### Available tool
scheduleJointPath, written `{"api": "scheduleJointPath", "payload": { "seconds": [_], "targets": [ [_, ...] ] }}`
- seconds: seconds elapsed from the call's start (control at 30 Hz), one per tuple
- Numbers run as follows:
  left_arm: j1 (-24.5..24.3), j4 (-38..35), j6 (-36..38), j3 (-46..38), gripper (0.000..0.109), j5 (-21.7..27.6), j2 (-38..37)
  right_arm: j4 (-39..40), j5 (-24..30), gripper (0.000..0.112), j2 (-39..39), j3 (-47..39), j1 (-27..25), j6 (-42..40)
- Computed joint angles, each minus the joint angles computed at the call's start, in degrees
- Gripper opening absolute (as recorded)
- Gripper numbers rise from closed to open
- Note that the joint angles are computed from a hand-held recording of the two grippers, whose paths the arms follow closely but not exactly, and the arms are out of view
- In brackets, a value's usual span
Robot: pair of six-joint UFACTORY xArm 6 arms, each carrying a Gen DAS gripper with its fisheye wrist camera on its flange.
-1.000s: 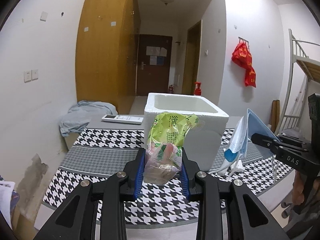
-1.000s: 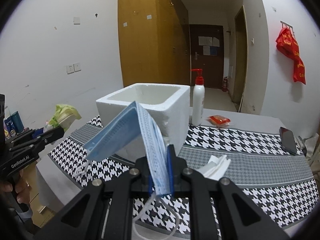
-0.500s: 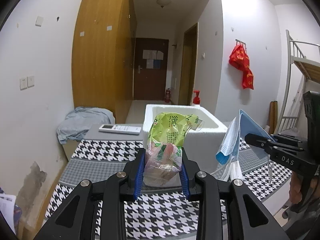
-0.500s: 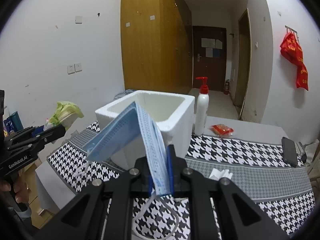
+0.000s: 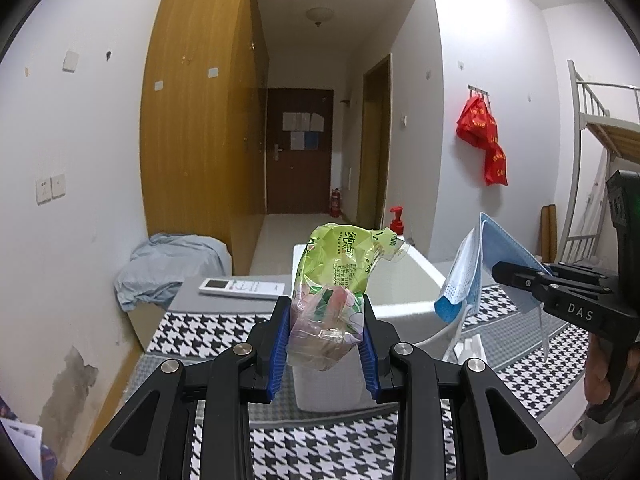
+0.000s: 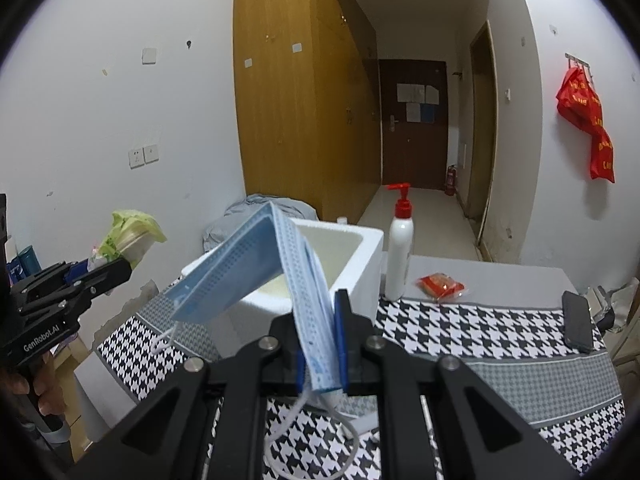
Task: Organize soft objects
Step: 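Lower the blue mask into the foam box and open the right gripper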
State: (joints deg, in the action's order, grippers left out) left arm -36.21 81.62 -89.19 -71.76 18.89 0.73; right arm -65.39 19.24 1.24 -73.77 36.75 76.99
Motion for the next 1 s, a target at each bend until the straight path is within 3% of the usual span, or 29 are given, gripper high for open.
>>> {"api": "scheduleJointPath", "payload": {
  "seconds": [0.37, 1.0],
  "targets": [
    [1.84, -2.56, 3.47, -3.37, 0.033, -1.27, 2.72, 3.62, 0.05, 0.016, 3.48, -5.08, -0.66, -4.72],
    [2.77, -0.88, 0.83, -1.33, 0.033, 0.90, 1.06, 16.43, -2.34, 0.016, 13.09, -15.66, -1.48, -18.60]
  ]
}}
